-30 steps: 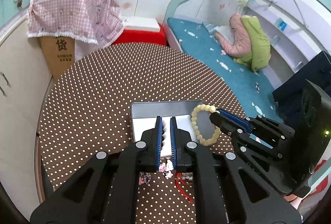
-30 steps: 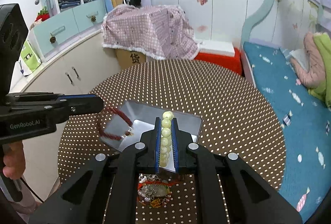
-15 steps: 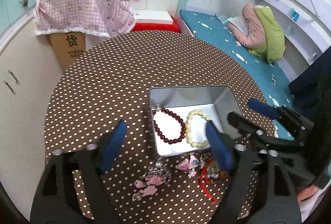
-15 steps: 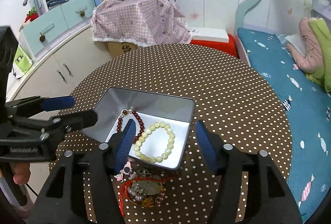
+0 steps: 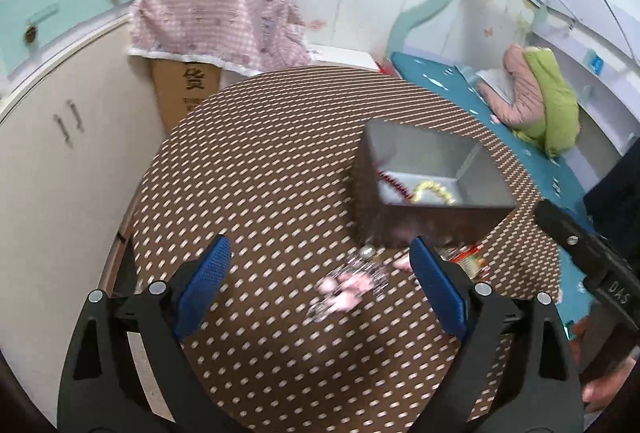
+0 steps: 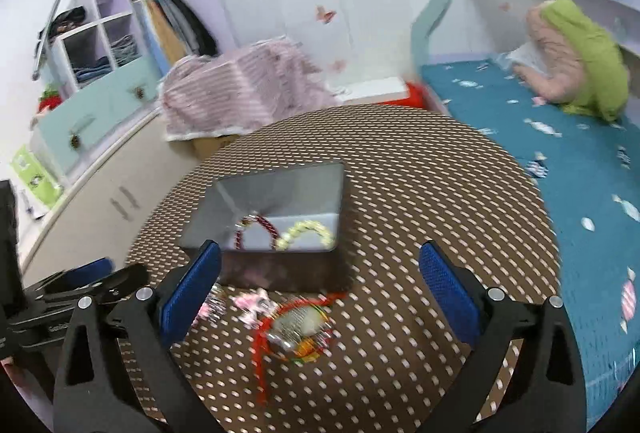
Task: Organize jewelry
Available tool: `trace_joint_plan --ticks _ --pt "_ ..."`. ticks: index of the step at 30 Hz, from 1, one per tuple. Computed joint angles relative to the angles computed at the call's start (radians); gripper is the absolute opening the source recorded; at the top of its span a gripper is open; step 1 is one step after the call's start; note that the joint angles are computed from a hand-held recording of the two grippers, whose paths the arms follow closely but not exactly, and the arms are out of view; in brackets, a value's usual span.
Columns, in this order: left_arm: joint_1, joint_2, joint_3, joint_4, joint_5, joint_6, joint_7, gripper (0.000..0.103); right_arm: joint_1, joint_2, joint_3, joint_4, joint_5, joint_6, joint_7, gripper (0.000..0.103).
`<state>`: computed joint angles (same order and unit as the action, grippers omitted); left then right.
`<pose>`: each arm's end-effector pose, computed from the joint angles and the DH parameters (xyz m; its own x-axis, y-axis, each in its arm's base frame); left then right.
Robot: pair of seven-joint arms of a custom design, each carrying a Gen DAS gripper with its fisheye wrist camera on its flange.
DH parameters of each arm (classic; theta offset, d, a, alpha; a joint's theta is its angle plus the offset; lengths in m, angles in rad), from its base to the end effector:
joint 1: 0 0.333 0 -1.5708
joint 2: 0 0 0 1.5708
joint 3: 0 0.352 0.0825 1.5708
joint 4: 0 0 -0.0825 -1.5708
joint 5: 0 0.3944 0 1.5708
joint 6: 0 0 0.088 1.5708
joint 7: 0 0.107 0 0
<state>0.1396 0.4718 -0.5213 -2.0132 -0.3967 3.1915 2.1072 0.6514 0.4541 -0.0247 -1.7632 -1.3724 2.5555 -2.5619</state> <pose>0.6463 -0.1812 0.3466 -0.4071 -0.9059 0.1170 -0.6871 0.2193 -0.6927 0.5614 0.4262 0.3605 -0.2868 -0.9239 -0.2534 -0.5155 0.3718 -0.7720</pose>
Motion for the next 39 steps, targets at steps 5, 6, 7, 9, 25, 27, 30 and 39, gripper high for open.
trace_joint_plan --ticks 5,6,7,9,25,27,30,39 --pt "0.134 0.03 -0.128 -0.112 0.076 0.169 0.031 0.091 0.048 0.013 0.003 -0.012 -0.031 -0.086 0.041 0.095" --pt "0.118 0.034 -0.112 -0.141 0.105 0.236 0.04 0.091 0.056 0.017 0.004 -0.014 -0.051 -0.09 0.073 0.095" --pt "0.105 0.037 -0.097 -0.156 0.124 0.275 0.042 0.092 0.06 0.023 0.007 -0.009 -0.058 -0.1 0.078 0.095" --pt "0.051 0.04 -0.045 -0.178 0.14 0.333 0.047 0.092 0.074 0.036 0.007 0.002 -0.102 -0.113 0.098 0.095" --pt "0.148 0.163 -0.078 -0.086 0.509 0.245 -0.151 0.048 0.134 0.087 0.008 0.036 -0.312 -0.177 0.108 0.095" --pt "0.145 0.172 -0.07 -0.081 0.532 0.249 -0.152 0.037 0.119 0.096 0.018 0.05 -0.3 -0.163 0.092 0.095" --pt "0.192 0.192 -0.115 -0.072 0.579 0.221 -0.161 0.013 0.114 0.115 0.02 0.081 -0.281 -0.145 0.045 0.095" --pt "0.436 0.283 -0.34 -0.053 0.588 0.124 -0.143 0.013 0.085 0.19 0.005 0.211 -0.229 0.037 -0.063 0.071"
